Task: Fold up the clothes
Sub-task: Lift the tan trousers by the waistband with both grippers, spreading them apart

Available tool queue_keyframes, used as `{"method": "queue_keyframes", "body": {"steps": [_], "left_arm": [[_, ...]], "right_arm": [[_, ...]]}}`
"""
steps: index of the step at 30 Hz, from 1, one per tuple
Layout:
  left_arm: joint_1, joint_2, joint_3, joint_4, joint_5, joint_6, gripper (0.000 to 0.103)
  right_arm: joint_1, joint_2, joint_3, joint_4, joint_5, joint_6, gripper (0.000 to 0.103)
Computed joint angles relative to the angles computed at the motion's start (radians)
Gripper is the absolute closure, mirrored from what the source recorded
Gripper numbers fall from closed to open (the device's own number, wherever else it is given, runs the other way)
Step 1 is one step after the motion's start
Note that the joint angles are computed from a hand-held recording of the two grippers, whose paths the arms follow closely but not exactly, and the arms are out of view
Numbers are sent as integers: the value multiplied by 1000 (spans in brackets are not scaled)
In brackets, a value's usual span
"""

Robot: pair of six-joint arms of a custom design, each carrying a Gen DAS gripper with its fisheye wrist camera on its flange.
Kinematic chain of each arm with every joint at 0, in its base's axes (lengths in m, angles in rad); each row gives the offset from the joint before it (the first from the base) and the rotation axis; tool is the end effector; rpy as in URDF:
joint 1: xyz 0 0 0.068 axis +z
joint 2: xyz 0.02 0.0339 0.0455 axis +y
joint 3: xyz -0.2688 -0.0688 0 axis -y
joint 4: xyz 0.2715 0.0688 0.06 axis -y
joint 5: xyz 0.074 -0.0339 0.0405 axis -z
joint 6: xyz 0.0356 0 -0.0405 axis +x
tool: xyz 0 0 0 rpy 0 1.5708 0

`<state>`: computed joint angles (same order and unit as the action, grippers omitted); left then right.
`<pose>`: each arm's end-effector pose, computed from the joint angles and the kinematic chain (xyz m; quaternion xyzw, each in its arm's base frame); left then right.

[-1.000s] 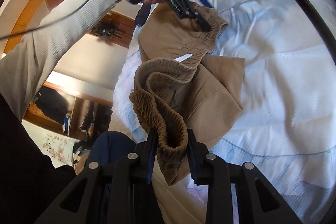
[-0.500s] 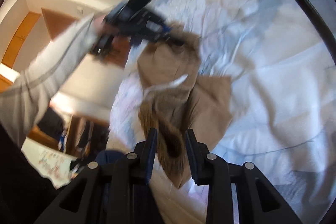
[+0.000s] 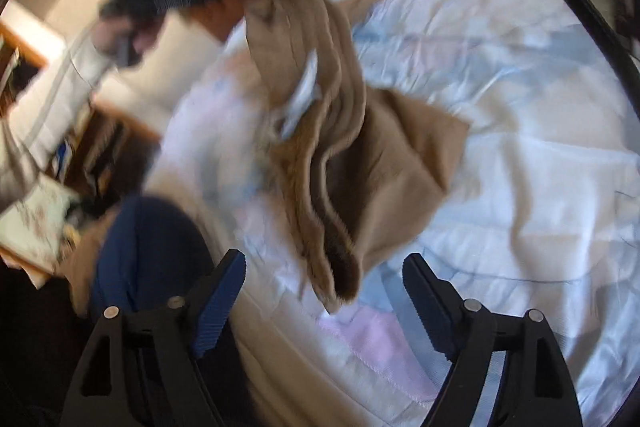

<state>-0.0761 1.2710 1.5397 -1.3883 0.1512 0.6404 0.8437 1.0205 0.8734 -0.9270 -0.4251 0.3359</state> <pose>0.2330 -0.0231 0.4020 0.3566 0.9043 -0.0086 0.2347 0.1270 0.1648 0.2686 -0.2882 0.9041 0.3036 0.0859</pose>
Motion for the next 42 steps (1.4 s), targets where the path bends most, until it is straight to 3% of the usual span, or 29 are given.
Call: {"method": "queue_keyframes", "body": {"steps": [2, 8, 11, 14, 15, 16, 18, 21, 25, 29, 35, 39, 41, 42], "left_arm": [[60, -21, 1, -6, 46, 2, 91], [112, -79, -49, 5, 87, 1, 91], [128, -91, -53, -4, 93, 11, 91], [158, -93, -54, -13, 113, 25, 91], [164, -93, -59, -10, 117, 26, 91], [169, -93, -63, -6, 120, 23, 91], [177, -98, -72, 0, 124, 18, 91], [193, -113, -84, 3, 130, 15, 91], [243, -149, -111, 24, 171, -23, 92], [254, -203, -116, 10, 155, -4, 91], [290, -191, 67, -54, 150, -14, 92], [253, -168, 235, -84, 98, -63, 91], [243, -132, 378, -113, 96, -96, 91], [251, -102, 465, -131, 105, -118, 91]], "right_arm": [[7, 46, -2, 10, -32, -13, 32], [-26, 283, 44, 21, 9, -84, 37], [-72, 314, 31, 12, 6, -101, 37], [-135, 288, -11, 19, -61, -117, 30], [-143, 302, -16, 31, -111, -133, 33], [-146, 313, -19, 42, -154, -143, 45], [-137, 332, -14, 45, -198, -172, 47], [-149, 320, -22, 64, -194, -159, 60], [-164, 252, -57, 154, -189, -96, 89], [-87, 182, -12, 101, -37, -94, 90], [-108, 60, 220, -105, 108, -51, 90], [-93, 152, 619, -288, 299, -64, 90], [-99, 195, 770, -358, 347, -55, 90], [-68, 221, 870, -395, 423, -31, 90]]}}
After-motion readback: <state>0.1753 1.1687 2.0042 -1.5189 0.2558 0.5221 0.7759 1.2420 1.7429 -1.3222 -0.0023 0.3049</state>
